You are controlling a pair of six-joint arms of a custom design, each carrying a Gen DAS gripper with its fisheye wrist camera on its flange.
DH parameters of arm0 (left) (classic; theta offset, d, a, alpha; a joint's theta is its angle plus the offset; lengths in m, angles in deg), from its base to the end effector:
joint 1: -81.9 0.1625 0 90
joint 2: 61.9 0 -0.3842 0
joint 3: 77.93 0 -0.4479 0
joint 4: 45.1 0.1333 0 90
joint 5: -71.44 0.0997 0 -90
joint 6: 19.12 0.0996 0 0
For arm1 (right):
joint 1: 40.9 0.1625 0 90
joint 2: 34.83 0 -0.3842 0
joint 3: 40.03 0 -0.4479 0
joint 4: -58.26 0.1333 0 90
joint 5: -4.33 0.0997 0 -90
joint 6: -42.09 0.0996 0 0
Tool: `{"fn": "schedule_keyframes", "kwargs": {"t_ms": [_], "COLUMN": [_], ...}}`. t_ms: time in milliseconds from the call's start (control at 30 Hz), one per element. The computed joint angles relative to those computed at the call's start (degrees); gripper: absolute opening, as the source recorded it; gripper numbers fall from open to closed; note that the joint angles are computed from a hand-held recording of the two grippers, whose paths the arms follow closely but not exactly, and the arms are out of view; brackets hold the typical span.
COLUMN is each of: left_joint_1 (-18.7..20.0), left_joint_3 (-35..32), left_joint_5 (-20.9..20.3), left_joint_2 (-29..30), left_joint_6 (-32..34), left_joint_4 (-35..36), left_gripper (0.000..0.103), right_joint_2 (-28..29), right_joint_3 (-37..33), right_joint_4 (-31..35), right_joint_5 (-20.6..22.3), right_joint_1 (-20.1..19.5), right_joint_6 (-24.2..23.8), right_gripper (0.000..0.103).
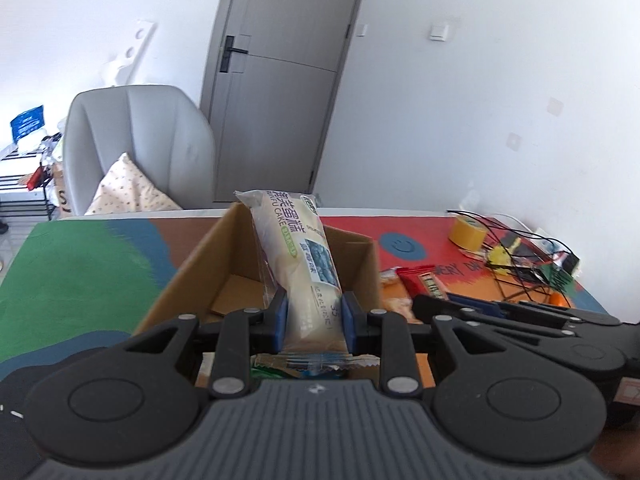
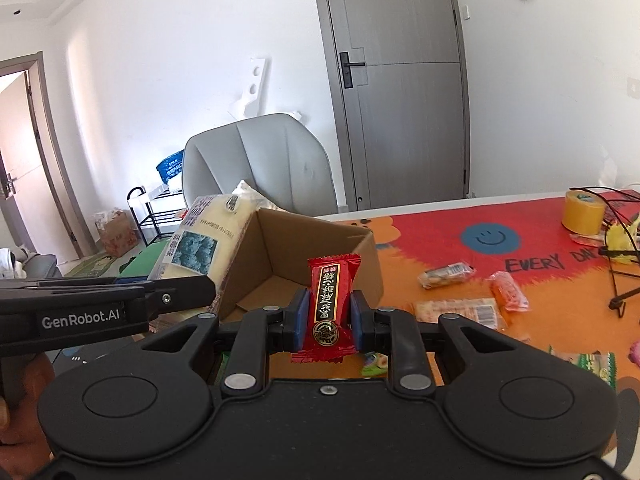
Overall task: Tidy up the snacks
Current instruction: 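Lower both snacks into the box and open both grippers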
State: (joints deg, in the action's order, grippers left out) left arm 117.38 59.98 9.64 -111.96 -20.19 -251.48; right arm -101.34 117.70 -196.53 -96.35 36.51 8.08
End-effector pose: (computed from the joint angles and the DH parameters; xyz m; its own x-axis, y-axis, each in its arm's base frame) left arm -0.2153 -0.3750 -0.0200 -0.7086 0.5770 -0.4062 0.7023 0.5208 -0.4853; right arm 0.0542 -0.2843 0.1350 -0.7974 0.1670 0.5799 -0.4637 0.4457 -0.7658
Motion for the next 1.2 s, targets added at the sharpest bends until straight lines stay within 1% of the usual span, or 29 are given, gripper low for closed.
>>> {"fn": "schedule_keyframes", "kwargs": {"t_ms": [100,167,233,300,433,533,733,867,933,1033,1100,1200], "left_joint_1": [1.49,1.73,1.71,2.51,2.98,3.43,3.15,2.9,2.92,2.95,2.97,2.94], "left_joint_3": [-0.48,-0.76,-0.73,-0.67,-0.04,0.54,2.0,2.74,2.99,3.08,3.01,2.91], "left_joint_5": [0.47,2.26,4.12,3.44,4.49,4.97,6.32,6.92,7.28,8.41,9.72,10.66], "left_joint_2": [-0.82,-0.91,-0.75,-1.58,-2.83,-3.74,-5.32,-6.65,-6.98,-7.19,-7.14,-6.76], "left_joint_6": [0.4,0.29,0.43,0.33,-0.59,-1.62,-2.99,-3.04,-2.89,-3.12,-3.51,-3.97], "left_joint_4": [1.32,1.57,0.07,0.23,0.55,0.93,0.87,1.13,0.72,0.92,1.15,0.78], "left_gripper": [0.027,0.027,0.03,0.03,0.03,0.033,0.043,0.054,0.057,0.065,0.075,0.077], "right_joint_2": [0.42,0.51,0.59,0.76,1.07,1.18,1.64,2.32,2.63,1.85,2.12,1.27], "right_joint_3": [-0.99,-1.63,-2.28,-2.82,-3.97,-4.82,-6.36,-7.75,-8.29,-8.01,-8.2,-7.5], "right_joint_4": [0.69,1.43,2.3,3.07,4.79,6.39,8.95,10.41,11.12,12.96,12.94,13.37], "right_joint_5": [-0.68,-1.06,-1.54,-1.88,-2.43,-2.48,-2.32,-2.73,-2.57,0.61,-0.58,-1.25], "right_joint_1": [1.03,1.69,2.41,3.09,4.18,4.5,5.94,7.51,7.98,7.61,8.46,8.35], "right_joint_6": [0.06,0.02,0.03,-0.01,0.02,0.24,0.49,0.51,0.9,1.25,0.86,1.48], "right_gripper": [0.023,0.023,0.023,0.023,0.023,0.023,0.023,0.023,0.024,0.032,0.033,0.033]}}
